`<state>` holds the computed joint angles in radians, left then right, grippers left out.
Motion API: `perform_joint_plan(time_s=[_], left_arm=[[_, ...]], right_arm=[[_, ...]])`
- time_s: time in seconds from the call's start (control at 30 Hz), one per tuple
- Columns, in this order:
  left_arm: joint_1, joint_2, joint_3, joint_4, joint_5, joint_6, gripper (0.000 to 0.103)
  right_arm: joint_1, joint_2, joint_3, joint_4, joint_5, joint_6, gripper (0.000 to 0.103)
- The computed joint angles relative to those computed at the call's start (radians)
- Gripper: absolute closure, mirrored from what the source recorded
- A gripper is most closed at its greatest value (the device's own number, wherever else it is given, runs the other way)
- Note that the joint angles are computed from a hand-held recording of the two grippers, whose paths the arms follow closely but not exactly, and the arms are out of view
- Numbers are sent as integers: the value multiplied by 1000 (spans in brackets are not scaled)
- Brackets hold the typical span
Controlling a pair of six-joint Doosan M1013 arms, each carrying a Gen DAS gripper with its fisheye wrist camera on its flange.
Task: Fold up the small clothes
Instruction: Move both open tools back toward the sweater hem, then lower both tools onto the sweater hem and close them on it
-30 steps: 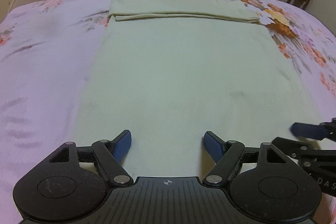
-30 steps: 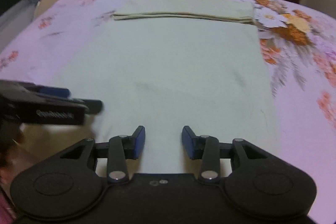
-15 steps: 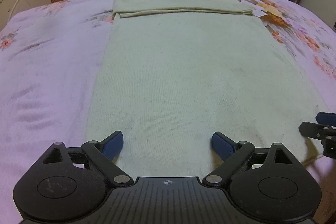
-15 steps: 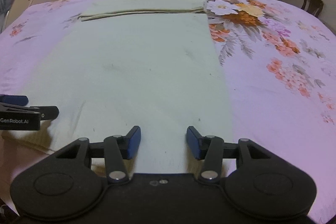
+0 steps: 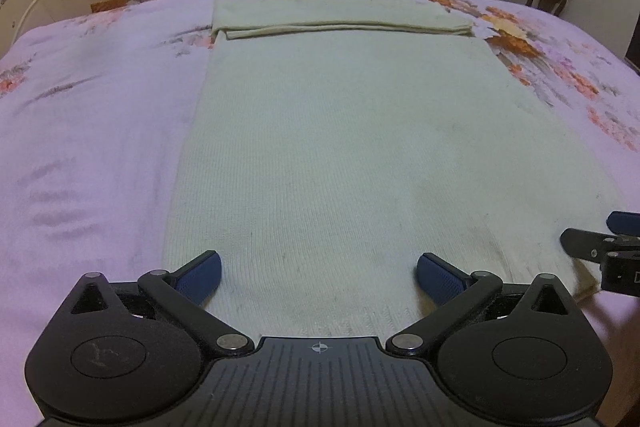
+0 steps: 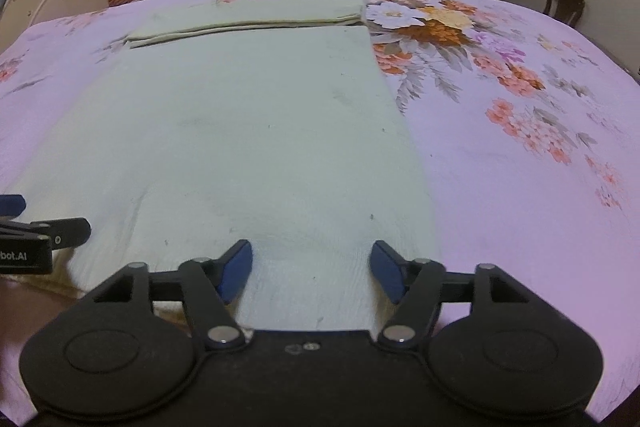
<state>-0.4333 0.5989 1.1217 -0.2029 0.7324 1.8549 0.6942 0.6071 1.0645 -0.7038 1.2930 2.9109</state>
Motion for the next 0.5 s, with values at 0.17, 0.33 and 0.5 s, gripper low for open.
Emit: perform_joint_plan(time_s=[0.17,0.33,0.5], left_arm=[[2,0,-2,-9,7,17,0],[0,27,-64,18,101,-2,0],[4,25,-60,0,106,25,0]], right_arm=[[-10,-13,24,39,-64,-6,1],[-7,-15,33,24,-74,-8,1],[-16,-35,59,60,-119,-53,1]])
